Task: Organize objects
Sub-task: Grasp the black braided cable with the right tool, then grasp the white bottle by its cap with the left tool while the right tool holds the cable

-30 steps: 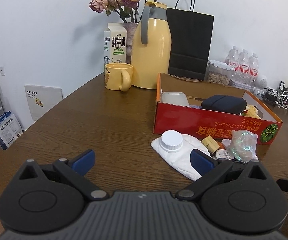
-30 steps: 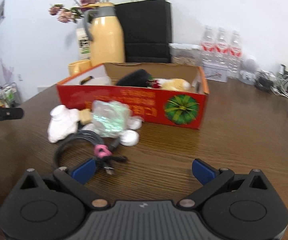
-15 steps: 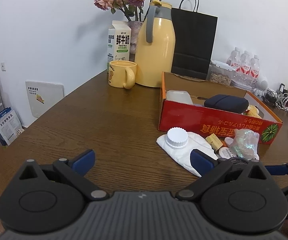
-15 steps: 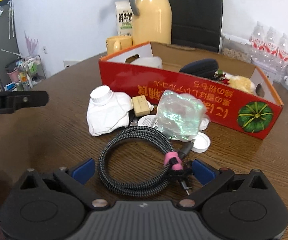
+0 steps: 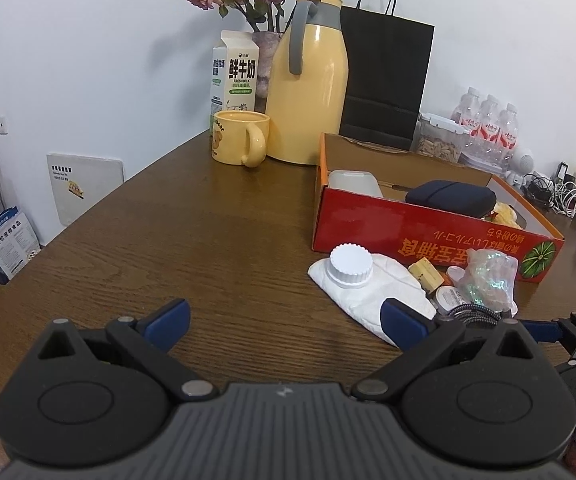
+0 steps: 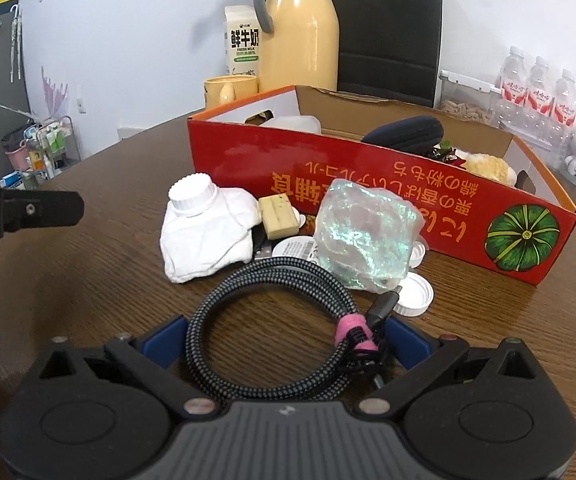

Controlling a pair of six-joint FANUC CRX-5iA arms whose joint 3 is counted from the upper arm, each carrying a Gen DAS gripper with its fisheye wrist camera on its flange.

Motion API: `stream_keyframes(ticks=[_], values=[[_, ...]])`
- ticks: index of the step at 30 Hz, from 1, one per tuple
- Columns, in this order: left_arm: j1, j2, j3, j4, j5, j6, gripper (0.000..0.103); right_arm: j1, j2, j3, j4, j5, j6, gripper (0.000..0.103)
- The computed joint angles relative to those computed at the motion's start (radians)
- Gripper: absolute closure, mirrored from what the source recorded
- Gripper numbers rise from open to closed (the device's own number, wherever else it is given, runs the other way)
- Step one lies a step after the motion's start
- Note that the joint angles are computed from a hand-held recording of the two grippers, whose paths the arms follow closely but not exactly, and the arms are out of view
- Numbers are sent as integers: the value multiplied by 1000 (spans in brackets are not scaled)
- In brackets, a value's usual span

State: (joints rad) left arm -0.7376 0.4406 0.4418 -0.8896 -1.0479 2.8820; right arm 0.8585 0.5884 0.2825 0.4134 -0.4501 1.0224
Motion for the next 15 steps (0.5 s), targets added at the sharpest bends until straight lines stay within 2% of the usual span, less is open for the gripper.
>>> stream_keyframes(ticks=[11,15], values=[[-6,12,19,2,-21,-12,0,-6,-31,-64,27,75,-43,7],[-7,18,28,6,-28,-19,0,-14,-68,-155,145,160,-146,12]])
